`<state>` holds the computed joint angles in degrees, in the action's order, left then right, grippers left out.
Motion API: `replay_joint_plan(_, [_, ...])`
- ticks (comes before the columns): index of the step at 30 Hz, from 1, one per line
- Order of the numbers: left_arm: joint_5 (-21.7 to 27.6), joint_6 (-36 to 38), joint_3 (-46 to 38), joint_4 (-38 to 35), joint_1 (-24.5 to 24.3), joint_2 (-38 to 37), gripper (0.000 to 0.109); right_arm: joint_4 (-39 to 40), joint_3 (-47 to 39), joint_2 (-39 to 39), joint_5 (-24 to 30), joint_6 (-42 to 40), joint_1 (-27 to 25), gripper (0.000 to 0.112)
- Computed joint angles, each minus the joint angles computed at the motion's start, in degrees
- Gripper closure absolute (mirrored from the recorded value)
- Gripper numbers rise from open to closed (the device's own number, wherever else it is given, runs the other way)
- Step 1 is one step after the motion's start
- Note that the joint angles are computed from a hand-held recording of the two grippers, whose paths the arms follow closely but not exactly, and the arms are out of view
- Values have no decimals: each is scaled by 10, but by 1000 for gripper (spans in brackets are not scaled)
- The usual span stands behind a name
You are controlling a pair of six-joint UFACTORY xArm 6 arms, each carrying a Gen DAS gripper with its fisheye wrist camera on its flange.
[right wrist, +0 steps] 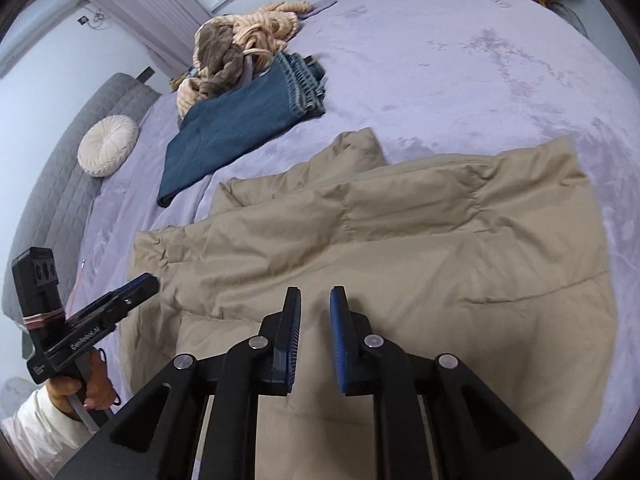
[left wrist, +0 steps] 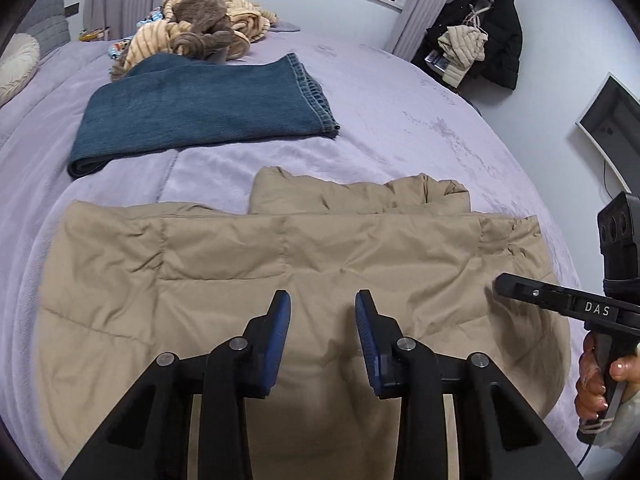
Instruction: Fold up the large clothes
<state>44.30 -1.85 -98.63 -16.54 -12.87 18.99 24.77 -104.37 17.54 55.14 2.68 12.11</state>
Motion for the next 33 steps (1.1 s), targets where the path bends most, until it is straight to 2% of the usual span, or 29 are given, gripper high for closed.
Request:
replay_joint_plan(4, [1,-36,-62,59,-17,74,72,-26,-65,78,5,-4,13,100])
replay_joint_plan(5, [-1,-44,-71,67,-17,87,72,-36,-71,89,3,-2,14,105])
replay_joint_plan(8, [9,-55,-113,68,-13,130,72,-44,-91,121,-4,-6,13,112])
replay_joint_plan(12, [42,-41,-169,53,-2,163,72,-21,-165,167,42,-16,-4,112])
replay_joint_plan(17, [37,-54,-155,140,33,143,72,-103,-153,136,39,-19,-30,112])
replay_joint_plan(20, [42,-85,-149,161,71,146,72,-180,-122,113,26,36,-59,112])
replay_joint_plan(25, [39,-120,-168,147,99,184,72,-123,-108,129,35,96,-112,112])
replay_joint_plan(29, [47,-136,-207,178,89,220,72,-117,-119,156,16,101,-112,112])
replay_joint_plan(33, [77,-149,-244,195,86,234,72,-136,-144,166,31,113,-109,112])
